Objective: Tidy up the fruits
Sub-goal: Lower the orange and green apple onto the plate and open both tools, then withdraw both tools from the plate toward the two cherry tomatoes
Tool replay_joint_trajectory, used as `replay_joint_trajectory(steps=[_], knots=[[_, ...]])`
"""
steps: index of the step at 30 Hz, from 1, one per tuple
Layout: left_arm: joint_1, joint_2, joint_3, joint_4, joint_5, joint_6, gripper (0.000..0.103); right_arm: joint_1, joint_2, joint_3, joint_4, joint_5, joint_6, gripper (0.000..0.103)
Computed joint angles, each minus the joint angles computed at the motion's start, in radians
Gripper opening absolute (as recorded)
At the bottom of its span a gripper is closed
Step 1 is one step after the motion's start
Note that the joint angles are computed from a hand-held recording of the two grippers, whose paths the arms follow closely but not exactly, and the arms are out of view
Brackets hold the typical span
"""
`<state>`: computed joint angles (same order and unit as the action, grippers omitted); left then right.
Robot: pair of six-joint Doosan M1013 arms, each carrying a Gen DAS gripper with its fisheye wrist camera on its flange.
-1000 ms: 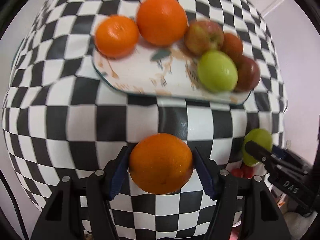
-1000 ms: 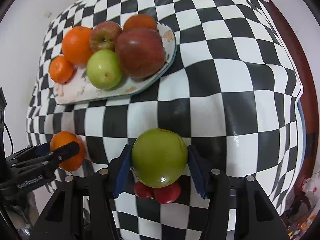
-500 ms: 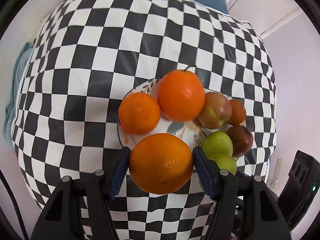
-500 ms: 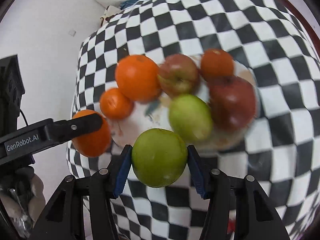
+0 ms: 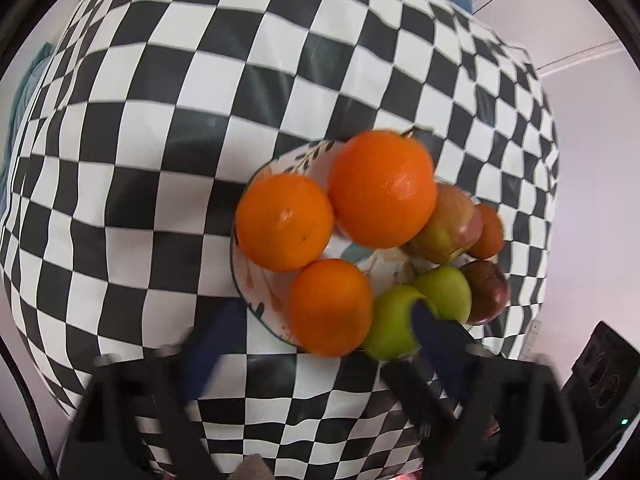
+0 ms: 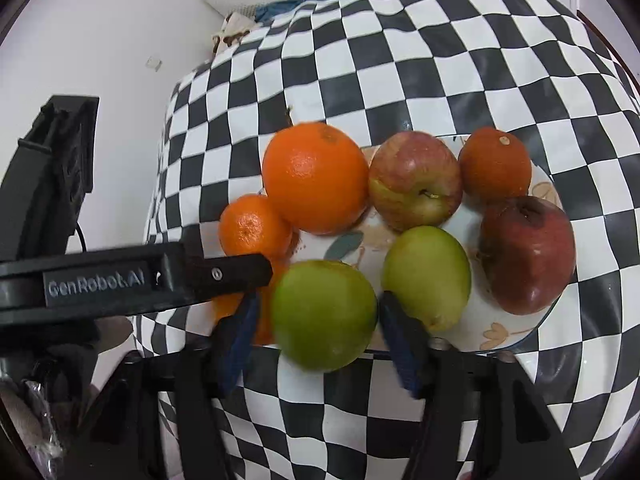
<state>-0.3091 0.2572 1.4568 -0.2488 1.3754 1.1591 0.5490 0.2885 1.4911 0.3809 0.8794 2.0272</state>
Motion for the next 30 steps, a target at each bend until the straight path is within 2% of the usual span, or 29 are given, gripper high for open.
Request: replay_joint_trajectory(steps=[1,5,11,15,22,30], knots=[[0.001,-0.003,-0.002,0.001,-0.006,0.001,0.095,0.001,-0.003,0.001,-0.018,-0.003,0.015,0.095],[-0.005,-0.022,-0.008,0.043,-0.012,0.006,0.095,-0.004,-0.019,0.002,-0.048,0.004,0.061,0.095],[-0.069,-0.071,0.015,0.246,-0.035,-0.016,0.095,0.007,-0.036,-0.046,-0.264,0.158,0.144,0.097],[-0.095,-0.108,0.048,0.307,-0.057,-0.038,0.095,0.015,-0.055,-0.058,-0.364,0.229,0.168,0.097],[-0.135,-0.173,0.081,0.352,-0.103,-0.076,0.095,0.025,-0.098,-0.057,-0.452,0.269,0.207,0.097],[-0.185,-0.243,0.088,0.418,-0.127,-0.093,0.095,0.063,-0.158,-0.052,-0.542,0.283,0.247,0.097]])
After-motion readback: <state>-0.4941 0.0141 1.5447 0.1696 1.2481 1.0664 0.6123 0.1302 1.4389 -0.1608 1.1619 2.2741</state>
